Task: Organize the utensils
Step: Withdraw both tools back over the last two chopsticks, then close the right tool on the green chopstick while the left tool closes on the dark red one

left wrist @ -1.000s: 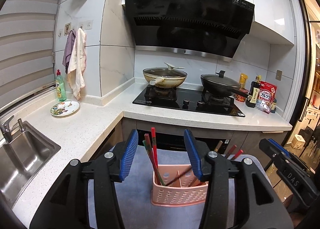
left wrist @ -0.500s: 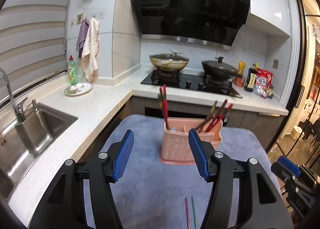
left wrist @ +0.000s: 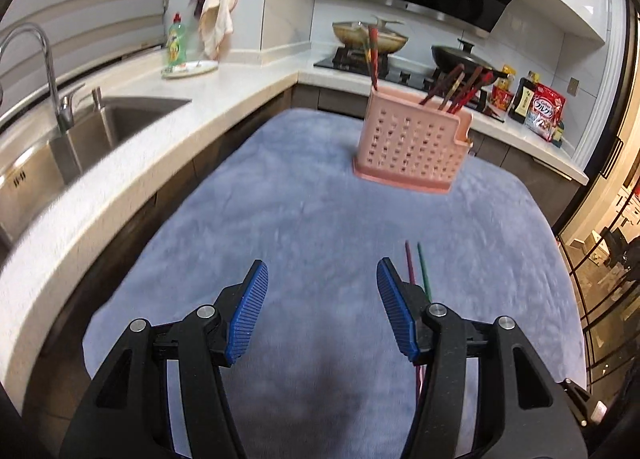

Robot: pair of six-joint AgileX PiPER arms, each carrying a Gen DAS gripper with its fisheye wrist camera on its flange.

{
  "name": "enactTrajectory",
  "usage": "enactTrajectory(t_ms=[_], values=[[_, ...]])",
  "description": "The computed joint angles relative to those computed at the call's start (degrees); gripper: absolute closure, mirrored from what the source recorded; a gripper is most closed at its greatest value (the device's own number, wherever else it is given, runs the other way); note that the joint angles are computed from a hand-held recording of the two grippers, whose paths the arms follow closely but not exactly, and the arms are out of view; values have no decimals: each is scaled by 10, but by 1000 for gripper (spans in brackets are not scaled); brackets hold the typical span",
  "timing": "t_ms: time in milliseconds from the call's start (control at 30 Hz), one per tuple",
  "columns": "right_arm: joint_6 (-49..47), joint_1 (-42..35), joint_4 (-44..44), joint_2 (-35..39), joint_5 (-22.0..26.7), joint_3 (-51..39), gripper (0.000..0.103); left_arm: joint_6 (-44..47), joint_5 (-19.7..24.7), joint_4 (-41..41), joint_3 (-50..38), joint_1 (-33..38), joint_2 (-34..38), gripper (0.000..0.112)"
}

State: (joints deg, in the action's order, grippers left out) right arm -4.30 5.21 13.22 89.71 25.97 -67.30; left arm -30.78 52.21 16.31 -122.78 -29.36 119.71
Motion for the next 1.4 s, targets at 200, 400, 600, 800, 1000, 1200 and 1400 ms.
enactTrajectory(t_ms=[200, 400, 600, 800, 1000, 1200, 1400], values=[[39, 22, -24, 9, -22, 36, 71, -29, -46, 25, 121, -14, -53, 58], [55, 30, -30, 26, -31, 47, 71, -32, -57, 26, 170, -21, -66, 58], [65, 35, -38, 37, -38, 51, 76, -29, -67, 16, 206, -27, -74, 58], [62, 23, -33, 34, -43, 60, 95, -18, -72, 1, 221, -35, -74, 58], [62, -5, -26, 13, -50, 85, 96, -4, -73, -11, 223, -51, -66, 53], [32, -58, 20, -10, -46, 113, 96, 7, -84, -12, 223, -77, -59, 40], [-26, -86, 84, -18, -40, 126, 96, 24, -75, -35, 196, -92, -27, 40]])
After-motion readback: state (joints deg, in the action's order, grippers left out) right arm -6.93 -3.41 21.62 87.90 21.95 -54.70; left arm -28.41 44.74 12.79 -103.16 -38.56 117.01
